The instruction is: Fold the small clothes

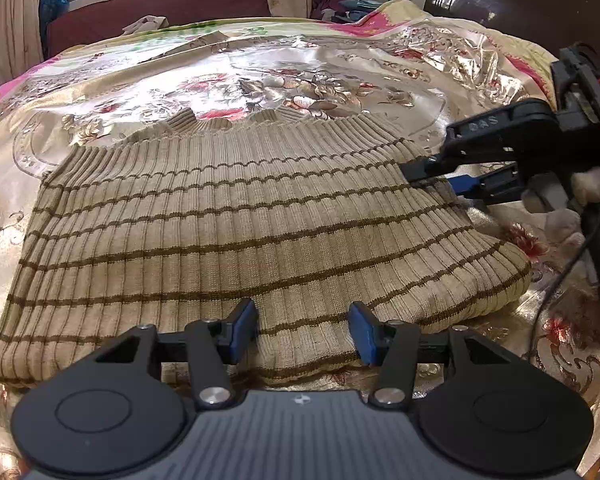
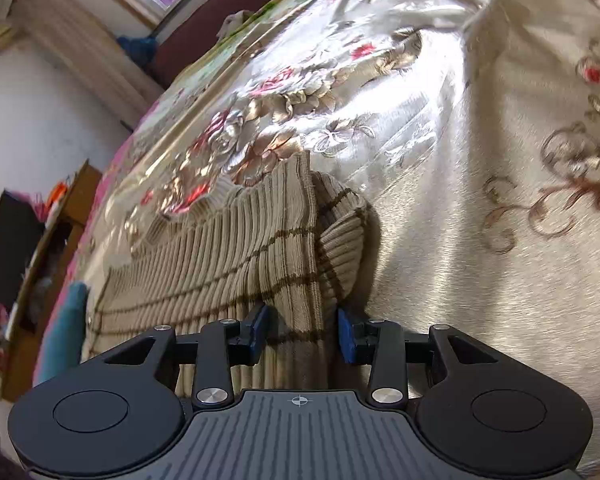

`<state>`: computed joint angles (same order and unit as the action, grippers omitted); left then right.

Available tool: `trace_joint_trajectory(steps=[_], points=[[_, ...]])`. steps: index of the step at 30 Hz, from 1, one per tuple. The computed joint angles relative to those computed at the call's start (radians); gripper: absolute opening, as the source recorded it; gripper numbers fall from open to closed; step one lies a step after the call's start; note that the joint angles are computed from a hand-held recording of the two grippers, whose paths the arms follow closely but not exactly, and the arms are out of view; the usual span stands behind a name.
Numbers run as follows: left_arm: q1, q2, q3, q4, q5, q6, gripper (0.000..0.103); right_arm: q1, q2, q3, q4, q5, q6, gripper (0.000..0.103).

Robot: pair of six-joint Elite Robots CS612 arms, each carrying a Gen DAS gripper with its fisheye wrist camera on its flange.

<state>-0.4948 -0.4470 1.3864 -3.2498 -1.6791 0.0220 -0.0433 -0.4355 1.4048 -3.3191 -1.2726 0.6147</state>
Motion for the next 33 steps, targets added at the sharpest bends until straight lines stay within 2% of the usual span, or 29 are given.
trace_joint_trajectory(steps=[4, 10, 13, 18, 25, 27, 29, 33], points=[[0.000, -0.001, -0.002, 0.010, 0.000, -0.003, 0.056, 0.012, 0.006, -0.008, -0.009, -0.038, 0.003, 0.037], [0.001, -0.002, -0.001, 0.009, -0.002, -0.003, 0.056, -0.008, -0.012, 0.032, -0.005, 0.062, -0.055, 0.037], [0.000, -0.002, -0.001, 0.009, 0.004, -0.001, 0.056, -0.014, -0.003, 0.026, -0.014, 0.089, -0.032, 0.037], [-0.005, 0.000, -0.005, 0.016, 0.016, 0.005, 0.056, -0.006, 0.028, -0.015, -0.053, 0.084, 0.048, 0.037], [-0.004, 0.001, -0.006, 0.017, 0.014, 0.011, 0.056, -0.027, 0.014, 0.023, -0.064, 0.159, 0.012, 0.035], [-0.004, 0.001, -0.004, 0.007, 0.009, 0.009, 0.056, -0.034, 0.021, 0.021, -0.072, 0.184, 0.032, 0.034], [-0.002, -0.001, -0.001, -0.002, -0.011, 0.008, 0.056, -0.034, 0.030, 0.007, -0.076, 0.185, 0.062, 0.034], [-0.006, -0.006, 0.006, -0.003, -0.017, 0.045, 0.057, -0.026, 0.032, -0.008, -0.065, 0.179, 0.036, 0.037]])
